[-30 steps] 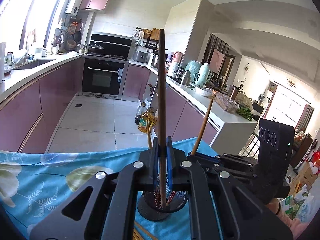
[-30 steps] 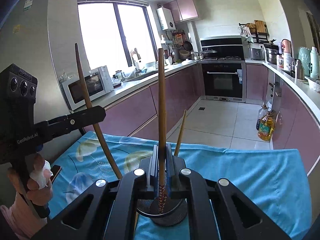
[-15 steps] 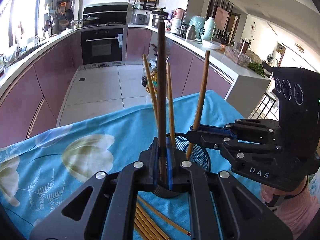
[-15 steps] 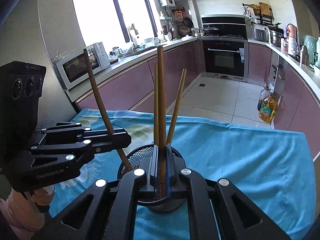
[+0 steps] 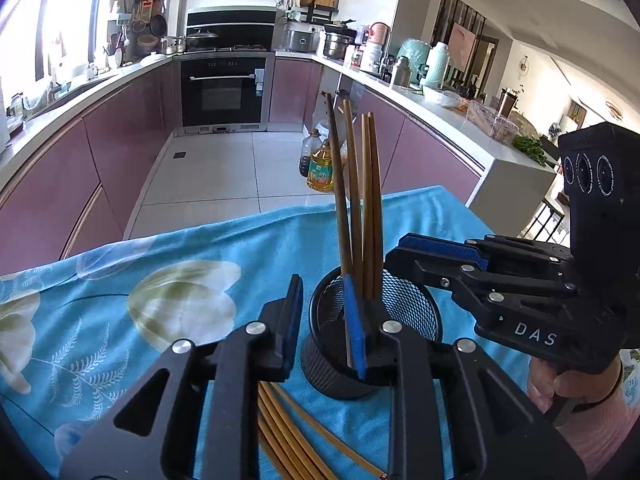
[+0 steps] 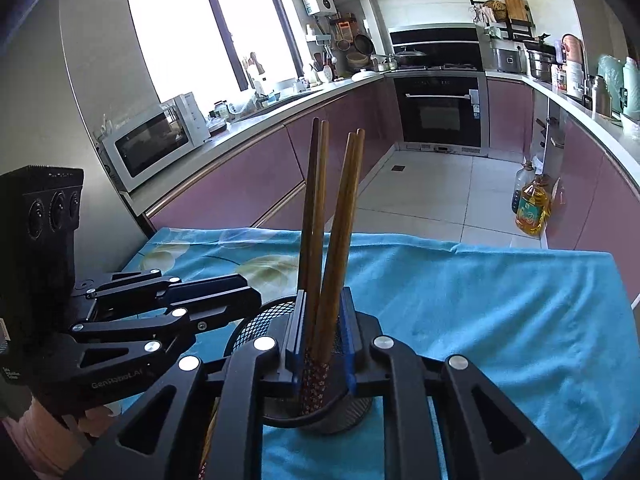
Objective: Organize utensils
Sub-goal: 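Lift both chopsticks upright and insert them into the mesh cup, then open both grippers and return them to the chopstick pile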
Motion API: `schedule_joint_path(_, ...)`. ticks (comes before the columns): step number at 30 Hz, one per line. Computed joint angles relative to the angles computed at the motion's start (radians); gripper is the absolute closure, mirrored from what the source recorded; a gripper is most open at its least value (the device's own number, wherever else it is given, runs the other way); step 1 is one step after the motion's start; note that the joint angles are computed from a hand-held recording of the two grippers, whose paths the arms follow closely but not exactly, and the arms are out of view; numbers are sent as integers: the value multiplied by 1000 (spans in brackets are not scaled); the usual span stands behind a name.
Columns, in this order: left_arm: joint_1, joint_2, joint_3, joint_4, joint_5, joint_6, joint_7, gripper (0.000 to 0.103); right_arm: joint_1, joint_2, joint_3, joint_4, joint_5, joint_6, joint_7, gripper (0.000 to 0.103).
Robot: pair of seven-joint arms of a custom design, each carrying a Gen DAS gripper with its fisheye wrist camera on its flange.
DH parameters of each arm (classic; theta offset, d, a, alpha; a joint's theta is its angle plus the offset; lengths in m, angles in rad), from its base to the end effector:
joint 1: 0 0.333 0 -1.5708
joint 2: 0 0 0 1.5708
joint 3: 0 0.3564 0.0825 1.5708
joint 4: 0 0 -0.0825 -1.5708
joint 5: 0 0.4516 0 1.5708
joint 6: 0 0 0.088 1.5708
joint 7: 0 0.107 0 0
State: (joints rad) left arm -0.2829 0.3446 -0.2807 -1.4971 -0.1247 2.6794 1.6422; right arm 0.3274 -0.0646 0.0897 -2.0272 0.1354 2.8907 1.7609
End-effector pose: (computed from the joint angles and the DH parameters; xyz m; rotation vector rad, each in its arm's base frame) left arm 0.6898 -0.3868 0.6011 -1.3528 2.2551 -1.1495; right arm 0.5937 0.2560 0.6035 -1.6765 1.4935 -0.4270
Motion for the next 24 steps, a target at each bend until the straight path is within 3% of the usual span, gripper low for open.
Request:
schedule_joint_path(6,18,-126,2,-177,-13,144,0,68,24,-63,-2,-71,35,73,-47,77)
schedule_joint_path(11,37,-230,5,-328,-47,210,31,63,94,-125,-26,-139,113,100,-167,68)
schedule_joint_path(19,36,-309,35,-488,-41,157,-7,61,129,-112,-12,-177,161,-12,-204,67)
schedule_joint_path(24,31,-307,38,-528,-44,110,-28,61,111,-75,17,-175,145,-65,-152,67)
